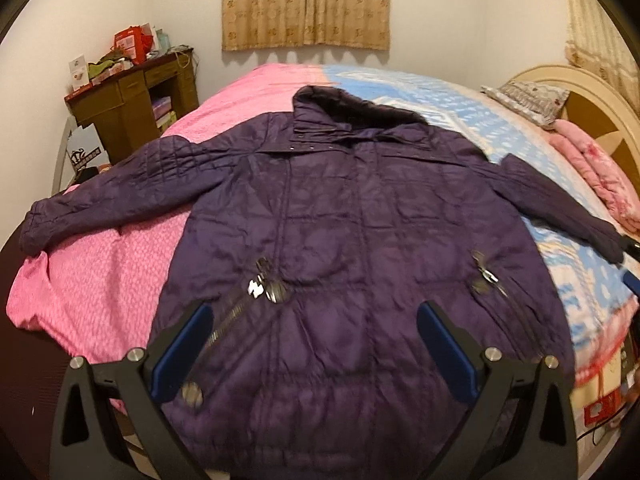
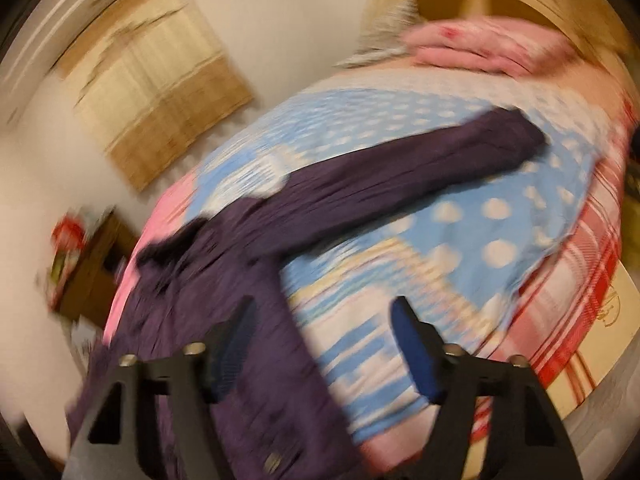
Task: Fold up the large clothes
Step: 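Reach the right tool to the sleeve cuff and close on it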
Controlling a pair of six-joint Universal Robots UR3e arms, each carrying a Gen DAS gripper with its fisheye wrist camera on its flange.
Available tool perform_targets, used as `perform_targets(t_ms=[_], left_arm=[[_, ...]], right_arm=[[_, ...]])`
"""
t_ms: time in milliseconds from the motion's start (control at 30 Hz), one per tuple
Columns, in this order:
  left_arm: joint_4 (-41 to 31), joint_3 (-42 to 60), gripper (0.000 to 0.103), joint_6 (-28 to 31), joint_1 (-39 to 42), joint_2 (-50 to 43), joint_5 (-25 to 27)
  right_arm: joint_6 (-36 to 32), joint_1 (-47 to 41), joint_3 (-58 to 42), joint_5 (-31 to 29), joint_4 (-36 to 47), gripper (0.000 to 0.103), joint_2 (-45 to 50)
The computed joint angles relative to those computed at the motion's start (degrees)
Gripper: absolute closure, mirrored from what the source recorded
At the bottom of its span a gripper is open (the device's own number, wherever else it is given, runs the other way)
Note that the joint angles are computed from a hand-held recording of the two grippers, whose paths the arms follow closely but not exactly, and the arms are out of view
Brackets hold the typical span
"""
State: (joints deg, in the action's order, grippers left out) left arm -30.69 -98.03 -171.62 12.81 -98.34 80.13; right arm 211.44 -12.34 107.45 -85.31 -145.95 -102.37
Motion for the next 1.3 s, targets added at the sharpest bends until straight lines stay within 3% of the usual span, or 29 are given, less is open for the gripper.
perform_targets(t_ms=[133, 233, 367, 433, 733, 1000, 1033, 1067, 1133, 1200, 1233, 1300], left_arm=[[0.78, 5.14, 0.0, -1.08, -0.54, -5.59, 2.18], [-0.34, 9.77, 0.0, -1.32, -1.3, -9.68, 4.16], [-1.9, 16.34, 0.0, -1.69, -2.35, -15.38, 6.0], [-2.41, 18.45, 0.0, -1.5, -2.49, -17.32, 5.82], [-5.56, 25.46, 0.0, -1.83, -1.93, -22.66, 5.47], [-8.31, 29.5, 0.0, -3.14, -3.35, -24.63, 6.52], [-8.29, 29.43, 0.0, -2.95, -3.55, -24.53, 6.85], [-8.38, 29.74, 0.0, -2.93, -3.65, -24.67, 7.01], [-8.01, 29.37, 0.0, -2.8, -3.52, -24.35, 6.92], [-7.63, 28.62, 0.0, -2.79, -3.02, -23.73, 6.46], [-7.59, 28.36, 0.0, -2.76, -2.77, -23.45, 6.2], [-6.9, 27.27, 0.0, -2.53, -2.06, -22.58, 5.73]], right_arm=[[2.38, -16.28, -0.31, 11.98, 6.29, 0.036, -0.4], [2.54, -18.83, -3.67, 11.71, 8.7, 0.036, 1.92], [-2.14, -13.35, -14.27, 5.66, 10.34, 0.037, 10.47], [-1.83, -14.65, -15.75, 8.22, 9.51, 0.037, 13.3], [8.45, -29.92, -1.21, 16.76, -8.46, 0.036, 16.54], [13.27, -33.15, -6.96, 19.36, -16.54, 0.032, 25.85], [11.8, -32.92, -9.65, 18.53, -14.64, 0.036, 27.25], [10.1, -32.47, -12.27, 16.63, -12.18, 0.048, 28.28], [8.19, -31.73, -16.05, 15.0, -8.25, 0.063, 29.77], [6.05, -31.66, -18.98, 15.01, -5.27, 0.071, 30.72], [3.55, -31.07, -21.24, 14.08, -2.96, 0.081, 30.84], [-1.24, -27.63, -26.39, 8.87, 0.2, 0.089, 30.27]])
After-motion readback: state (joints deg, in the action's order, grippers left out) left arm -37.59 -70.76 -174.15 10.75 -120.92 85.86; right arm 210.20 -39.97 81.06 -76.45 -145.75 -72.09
